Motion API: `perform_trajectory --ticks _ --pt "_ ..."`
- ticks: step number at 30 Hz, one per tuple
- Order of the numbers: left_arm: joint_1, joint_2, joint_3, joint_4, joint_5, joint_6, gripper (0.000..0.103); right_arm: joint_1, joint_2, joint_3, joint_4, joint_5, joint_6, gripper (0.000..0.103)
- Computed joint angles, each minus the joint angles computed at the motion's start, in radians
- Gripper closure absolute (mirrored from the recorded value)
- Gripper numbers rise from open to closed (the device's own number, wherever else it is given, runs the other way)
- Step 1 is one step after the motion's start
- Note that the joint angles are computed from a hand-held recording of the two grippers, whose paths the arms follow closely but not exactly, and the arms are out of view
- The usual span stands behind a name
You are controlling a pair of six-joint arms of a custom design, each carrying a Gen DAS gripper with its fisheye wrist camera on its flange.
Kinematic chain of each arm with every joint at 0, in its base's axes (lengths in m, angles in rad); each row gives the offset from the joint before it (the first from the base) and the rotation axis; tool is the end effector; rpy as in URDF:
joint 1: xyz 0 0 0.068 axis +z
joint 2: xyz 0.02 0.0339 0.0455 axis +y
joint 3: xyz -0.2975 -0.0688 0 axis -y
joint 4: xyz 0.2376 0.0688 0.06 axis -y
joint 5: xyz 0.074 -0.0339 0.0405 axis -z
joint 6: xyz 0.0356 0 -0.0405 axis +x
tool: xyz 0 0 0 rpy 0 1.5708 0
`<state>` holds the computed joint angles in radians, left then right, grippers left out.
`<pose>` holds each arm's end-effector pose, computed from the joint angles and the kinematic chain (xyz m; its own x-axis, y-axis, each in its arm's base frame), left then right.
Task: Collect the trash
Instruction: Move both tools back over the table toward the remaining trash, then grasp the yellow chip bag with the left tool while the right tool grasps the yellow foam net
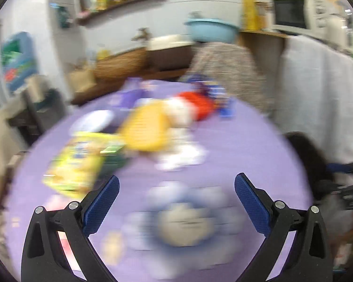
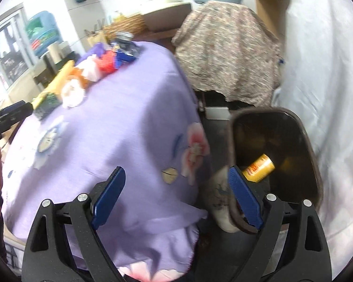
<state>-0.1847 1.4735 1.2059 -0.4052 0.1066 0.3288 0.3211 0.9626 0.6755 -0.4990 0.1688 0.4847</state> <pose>0.3155 -0.0628 0.3365 -0.4944 0.4190 -0.7616 0.4480 0.8736 0.1898 0.1651 0.0486 0.2707 -0.6866 0.2557 -0.6806 0.1372 0.9649 0.2241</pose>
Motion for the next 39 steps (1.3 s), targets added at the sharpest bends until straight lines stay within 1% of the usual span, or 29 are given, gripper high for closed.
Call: perform_trajectory --ticks 2,4,6,8,9,10,11,12,15,17,18,20,21,22,23,24,28,33,34,39 --pt "0.065 0.029 0.020 0.022 -0.038 0.046 0.006 0.055 0.021 0.024 0.005 0.027 0.018 0.014" --pt "0.105 0.077 0.053 0.038 -0.079 0.090 0.006 0.120 0.048 0.053 0.012 0.057 0.041 0.010" --pt "0.124 0.125 0.083 0.047 -0.115 0.127 0.006 0.158 0.069 0.075 0.016 0.070 0.050 0.010" --pt "0.117 0.174 0.102 0.073 -0.167 0.175 0.011 0.196 0.094 0.103 0.016 0.083 0.052 0.010" --pt "0.110 0.192 0.104 0.087 -0.187 0.197 0.011 0.214 0.111 0.122 0.016 0.090 0.050 0.010" --pt "0.106 0.214 0.110 0.101 -0.205 0.227 0.014 0.229 0.125 0.140 0.018 0.096 0.046 0.010" --pt "0.105 0.227 0.114 0.108 -0.217 0.248 0.019 0.242 0.139 0.156 0.019 0.099 0.042 0.010" --pt "0.105 0.240 0.118 0.114 -0.228 0.261 0.021 0.248 0.149 0.168 0.018 0.100 0.039 0.010" --pt "0.118 0.283 0.154 0.097 -0.229 0.261 0.031 0.287 0.185 0.210 0.016 0.113 0.027 0.010" --pt "0.126 0.298 0.165 0.105 -0.241 0.263 0.043 0.304 0.200 0.223 0.027 0.122 0.017 0.010" --pt "0.128 0.290 0.153 0.118 -0.244 0.263 0.047 0.313 0.211 0.232 0.028 0.125 0.011 0.010" --pt "0.143 0.279 0.147 0.128 -0.228 0.257 0.066 0.322 0.231 0.248 0.031 0.124 0.000 0.010" --pt "0.152 0.276 0.150 0.123 -0.214 0.249 0.071 0.323 0.243 0.256 0.036 0.121 -0.008 0.010" --pt "0.161 0.269 0.149 0.122 -0.201 0.235 0.081 0.322 0.252 0.263 0.043 0.114 -0.013 0.010" --pt "0.176 0.260 0.146 0.123 -0.185 0.224 0.088 0.321 0.261 0.269 0.052 0.103 -0.015 0.010" --pt "0.185 0.256 0.145 0.123 -0.173 0.214 0.091 0.310 0.274 0.277 0.071 0.072 -0.022 0.010" --pt "0.247 0.220 0.145 0.107 -0.074 0.159 0.095 0.295 0.328 0.321 0.120 0.008 -0.033 0.010" --pt "0.323 0.141 0.099 0.113 0.048 0.098 0.098 0.291 0.428 0.408 0.151 -0.036 -0.054 0.010" --pt "0.339 0.125 0.094 0.108 0.075 0.088 0.100 0.290 0.443 0.422 0.153 -0.040 -0.056 0.010" --pt "0.395 0.065 0.066 0.079 0.174 0.049 0.100 0.292 0.541 0.532 0.149 -0.042 -0.088 0.010"
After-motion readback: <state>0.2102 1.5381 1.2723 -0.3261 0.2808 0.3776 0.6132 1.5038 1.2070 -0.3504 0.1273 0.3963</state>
